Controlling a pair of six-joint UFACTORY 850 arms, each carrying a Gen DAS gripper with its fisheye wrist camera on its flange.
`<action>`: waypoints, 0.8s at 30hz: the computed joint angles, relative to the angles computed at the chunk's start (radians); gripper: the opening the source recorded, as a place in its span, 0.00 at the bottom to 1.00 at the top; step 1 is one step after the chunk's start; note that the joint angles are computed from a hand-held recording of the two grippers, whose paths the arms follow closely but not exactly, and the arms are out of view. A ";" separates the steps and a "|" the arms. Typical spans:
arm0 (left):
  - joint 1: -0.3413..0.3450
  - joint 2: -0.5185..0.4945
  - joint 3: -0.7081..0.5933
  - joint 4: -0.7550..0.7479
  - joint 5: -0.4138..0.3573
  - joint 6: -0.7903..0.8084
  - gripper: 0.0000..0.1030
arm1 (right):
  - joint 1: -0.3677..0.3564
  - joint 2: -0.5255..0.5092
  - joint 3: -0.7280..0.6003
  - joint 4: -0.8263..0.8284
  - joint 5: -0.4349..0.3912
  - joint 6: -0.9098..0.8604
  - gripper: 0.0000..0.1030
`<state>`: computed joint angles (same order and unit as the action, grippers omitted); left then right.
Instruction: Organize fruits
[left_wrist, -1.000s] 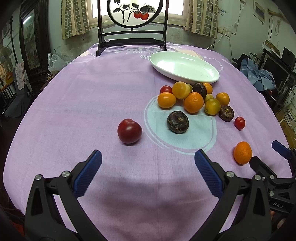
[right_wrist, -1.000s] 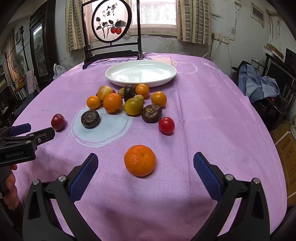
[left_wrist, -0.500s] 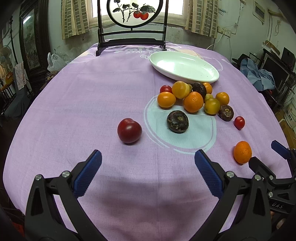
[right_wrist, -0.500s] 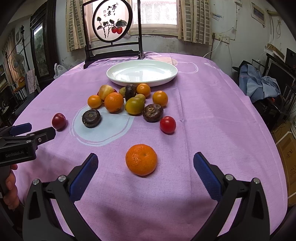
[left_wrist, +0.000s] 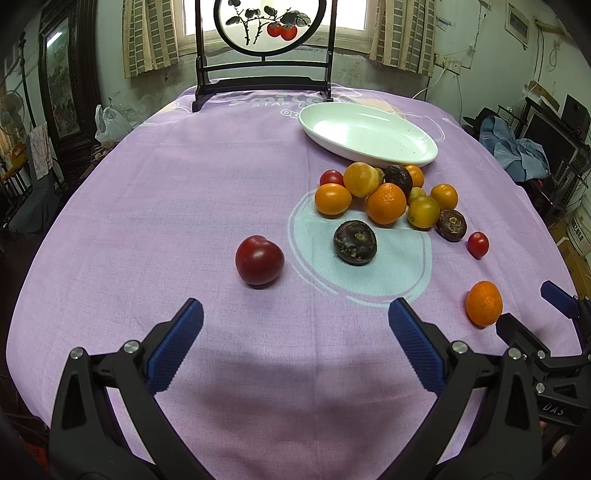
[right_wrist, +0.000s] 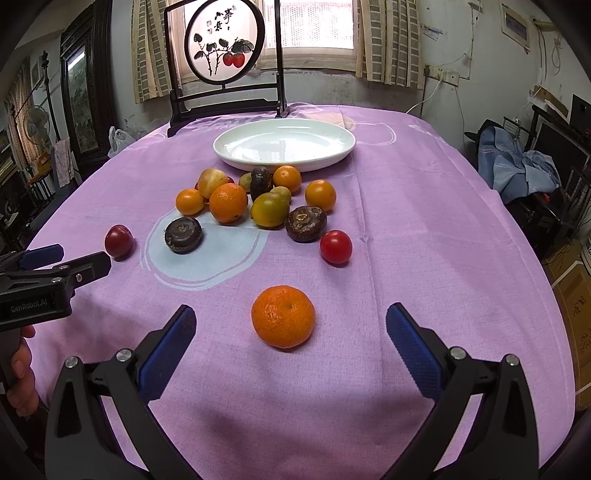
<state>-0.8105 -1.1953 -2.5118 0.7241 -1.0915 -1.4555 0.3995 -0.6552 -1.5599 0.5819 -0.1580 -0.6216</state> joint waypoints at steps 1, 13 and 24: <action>0.000 0.001 0.003 0.001 0.001 -0.002 0.98 | -0.001 0.000 0.000 0.025 -0.002 -0.024 0.99; -0.002 0.003 0.013 -0.003 0.002 0.006 0.98 | 0.000 -0.008 -0.009 -0.061 -0.023 0.049 0.99; 0.021 0.096 0.204 -0.006 0.052 -0.023 0.98 | -0.002 -0.116 -0.163 -0.287 -0.207 0.223 0.99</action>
<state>-0.7893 -1.0997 -2.3080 0.7176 -1.0392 -1.4785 0.3971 -0.7714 -1.7226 0.2947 -0.3649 -0.3987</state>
